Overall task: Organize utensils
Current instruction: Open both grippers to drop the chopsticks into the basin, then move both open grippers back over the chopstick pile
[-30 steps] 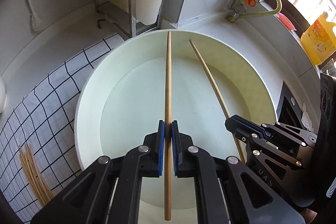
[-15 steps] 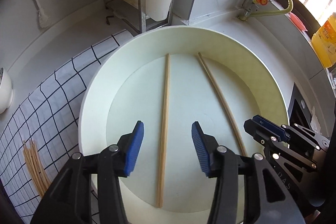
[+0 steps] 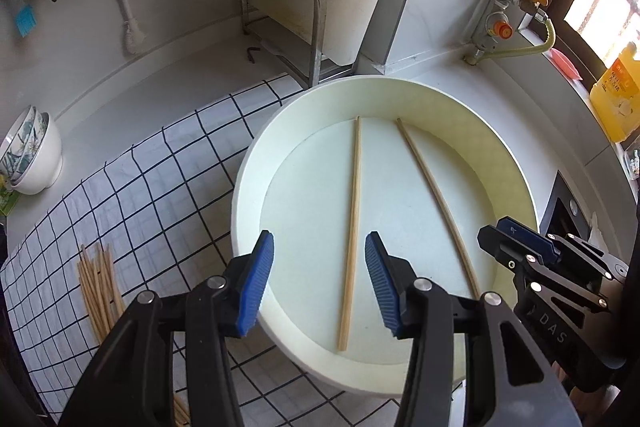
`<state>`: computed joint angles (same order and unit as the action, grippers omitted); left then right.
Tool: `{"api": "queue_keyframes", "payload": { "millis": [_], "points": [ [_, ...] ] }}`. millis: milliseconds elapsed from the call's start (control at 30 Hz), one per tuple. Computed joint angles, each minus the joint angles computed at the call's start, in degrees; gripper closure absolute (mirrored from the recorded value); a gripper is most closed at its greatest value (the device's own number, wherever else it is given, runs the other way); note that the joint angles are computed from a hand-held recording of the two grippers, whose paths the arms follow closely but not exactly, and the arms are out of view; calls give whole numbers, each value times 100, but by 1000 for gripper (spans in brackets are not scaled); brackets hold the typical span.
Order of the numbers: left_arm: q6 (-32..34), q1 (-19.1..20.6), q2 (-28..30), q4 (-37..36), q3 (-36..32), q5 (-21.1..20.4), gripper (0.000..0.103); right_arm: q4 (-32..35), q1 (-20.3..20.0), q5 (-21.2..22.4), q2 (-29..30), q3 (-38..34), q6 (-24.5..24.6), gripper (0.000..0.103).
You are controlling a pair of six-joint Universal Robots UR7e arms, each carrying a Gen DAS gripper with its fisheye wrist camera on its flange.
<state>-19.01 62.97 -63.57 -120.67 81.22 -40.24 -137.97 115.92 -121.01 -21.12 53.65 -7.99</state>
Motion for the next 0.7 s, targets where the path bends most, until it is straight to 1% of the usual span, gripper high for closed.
{"api": "queue_keyframes", "payload": {
  "millis": [200, 333, 433, 567, 700],
  "points": [
    [-212, -99, -457, 35, 449, 168, 52, -247, 159, 17, -156, 351, -109, 79],
    [-380, -152, -773, 20, 754, 282, 49, -293, 266, 51, -175, 464, -139, 75],
    [-536, -171, -1011, 71, 970, 374, 49, -280, 366, 62, -133, 461, -223, 75],
    [-769, -200, -1340, 155, 1218, 549, 49, -243, 497, 118, -25, 372, -335, 69],
    [-1081, -218, -1730, 310, 1472, 775, 49, -113, 631, 249, 140, 204, -457, 69]
  ]
}}
